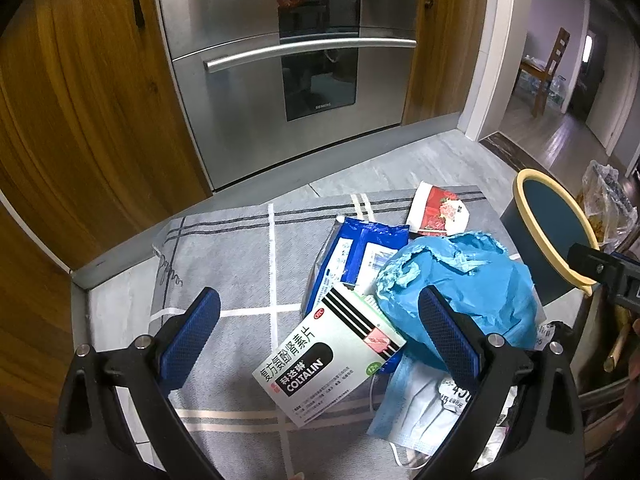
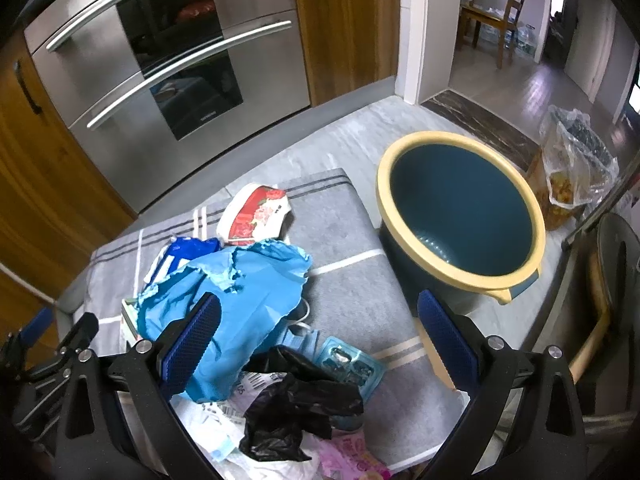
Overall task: Collect trash
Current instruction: 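Move both tools over the trash pile on the grey mat, then grasp the red floral paper bowl with the right gripper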
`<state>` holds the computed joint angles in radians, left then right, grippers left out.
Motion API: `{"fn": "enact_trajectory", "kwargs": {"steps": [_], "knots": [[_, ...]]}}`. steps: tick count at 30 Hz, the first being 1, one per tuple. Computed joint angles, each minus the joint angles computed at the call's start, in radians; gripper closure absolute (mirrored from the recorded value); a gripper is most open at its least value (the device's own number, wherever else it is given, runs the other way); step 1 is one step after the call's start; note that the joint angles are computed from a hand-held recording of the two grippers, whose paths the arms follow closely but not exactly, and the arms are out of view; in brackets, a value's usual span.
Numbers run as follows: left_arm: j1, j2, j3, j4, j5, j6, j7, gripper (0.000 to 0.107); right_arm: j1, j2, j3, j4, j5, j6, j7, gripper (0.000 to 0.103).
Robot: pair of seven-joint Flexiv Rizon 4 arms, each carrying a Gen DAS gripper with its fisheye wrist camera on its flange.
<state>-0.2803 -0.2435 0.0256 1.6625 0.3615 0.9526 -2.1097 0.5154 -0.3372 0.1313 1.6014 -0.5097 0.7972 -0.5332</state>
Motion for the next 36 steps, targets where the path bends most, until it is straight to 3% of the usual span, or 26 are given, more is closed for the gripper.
{"fn": "enact_trajectory", "kwargs": {"steps": [3,8,17,22,28,30,31,34,36], "knots": [[0.004,0.002,0.001,0.015,0.001,0.027,0.003,0.009,-0.012,0.003,0.004,0.010,0.022,0.035,-0.003,0.005],[0.000,-0.007,-0.002,0.005,0.007,-0.020,0.033,0.009,-0.004,0.019,-0.038,0.052,-0.090,0.082,0.100,0.005],[0.023,-0.010,-0.023,0.036,-0.100,0.044,0.108,0.009,-0.053,0.016,0.004,0.036,0.071,0.088,0.062,0.005],[0.007,-0.026,-0.020,0.010,-0.073,0.060,0.169,0.012,-0.058,0.024,0.012,0.026,0.108,0.028,0.039,0.005],[0.011,-0.027,-0.033,0.035,-0.141,0.084,0.251,0.016,-0.081,0.030,0.050,0.022,0.248,0.039,-0.027,0.011],[0.009,-0.026,-0.032,0.039,-0.151,0.085,0.270,0.018,-0.084,0.029,0.060,0.014,0.278,0.041,-0.063,0.024],[0.008,-0.025,-0.031,0.042,-0.155,0.087,0.273,0.018,-0.084,0.026,0.063,0.002,0.289,0.030,-0.087,0.026],[0.019,-0.024,-0.040,0.055,-0.199,0.105,0.304,0.019,-0.104,-0.001,0.082,-0.068,0.359,0.010,-0.224,0.033],[0.020,-0.025,-0.042,0.056,-0.216,0.109,0.320,0.019,-0.092,-0.011,0.065,-0.100,0.303,-0.003,-0.322,0.033]]}}
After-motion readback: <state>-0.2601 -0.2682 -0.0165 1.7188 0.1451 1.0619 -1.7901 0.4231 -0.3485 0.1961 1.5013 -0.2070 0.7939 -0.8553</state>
